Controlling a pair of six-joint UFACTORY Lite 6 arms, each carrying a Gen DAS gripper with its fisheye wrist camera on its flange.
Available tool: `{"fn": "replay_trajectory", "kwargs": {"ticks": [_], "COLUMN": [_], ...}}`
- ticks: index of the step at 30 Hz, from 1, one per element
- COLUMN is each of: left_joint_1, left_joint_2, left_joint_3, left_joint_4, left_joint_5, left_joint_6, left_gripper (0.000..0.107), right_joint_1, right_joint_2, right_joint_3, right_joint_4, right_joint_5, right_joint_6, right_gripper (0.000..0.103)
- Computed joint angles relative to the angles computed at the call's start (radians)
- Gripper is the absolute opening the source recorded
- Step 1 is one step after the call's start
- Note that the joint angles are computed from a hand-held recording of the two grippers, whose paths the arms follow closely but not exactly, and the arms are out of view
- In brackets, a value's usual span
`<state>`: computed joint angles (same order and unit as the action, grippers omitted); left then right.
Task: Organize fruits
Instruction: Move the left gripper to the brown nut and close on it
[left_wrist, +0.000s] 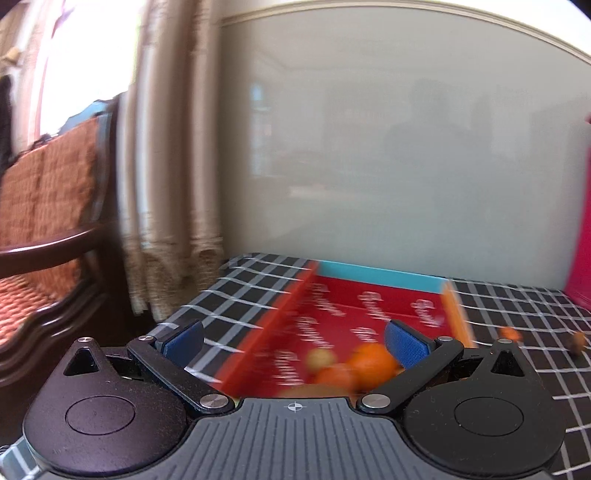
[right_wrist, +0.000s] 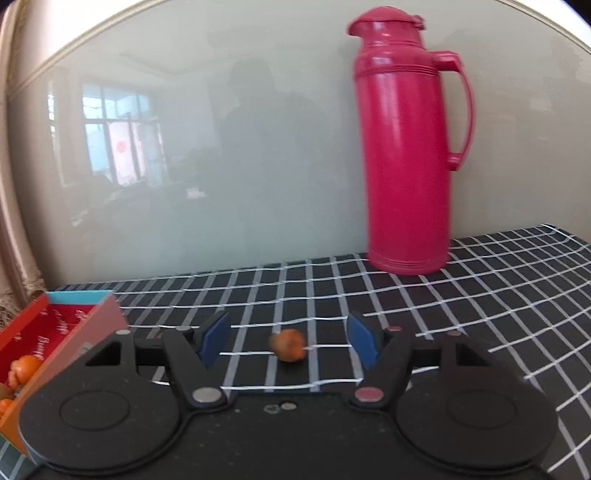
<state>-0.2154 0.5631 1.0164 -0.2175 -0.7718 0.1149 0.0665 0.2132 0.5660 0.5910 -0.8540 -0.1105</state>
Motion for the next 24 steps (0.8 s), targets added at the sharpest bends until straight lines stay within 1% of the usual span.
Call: {"fn": "replay_trajectory", "kwargs": {"ticks": [3, 9, 14, 19, 22, 24], "left_joint_1": [-0.065, -0.18, -0.258, -0.321, -0.363, -0.392], "left_joint_2": [0.022, 0.063, 0.119, 0.167, 0.196, 0.221], "left_joint_3": [0.036, 0.103, 0.173, 0.242, 0.292, 0.33], "left_joint_4": [-0.004, -0.024, -0.059, -0.055, -0.082, -0.133], "left_joint_5": [0.023, 0.071, 0.09, 0.122, 0.16, 0.176], "left_joint_6": [0.005, 0.014, 0.06, 0.053, 0.105, 0.173], "left_gripper": [0.103, 0.103, 0.103, 0.103, 0.103, 0.103], "right_joint_1": [-0.055, -0.204, -0.314, -0.41, -0.466, -0.515], "right_joint_2": [-0.044, -0.114, -0.149, -0.16, -0.165, -0.169], "right_joint_3": [-0.047, -0.128, -0.168, -0.186, -0.195, -0.201], "right_joint_4": [-0.026, -0.139, -0.235, -0.305, -0.334, -0.369], "right_joint_5": [-0.004, 0.011, 0.013, 0.006, 0.003, 0.004], "right_joint_6": [0.0, 0.039, 0.064, 0.078, 0.083, 0.094], "right_gripper": [0.069, 0.07, 0.07, 0.07, 0.07, 0.07]}}
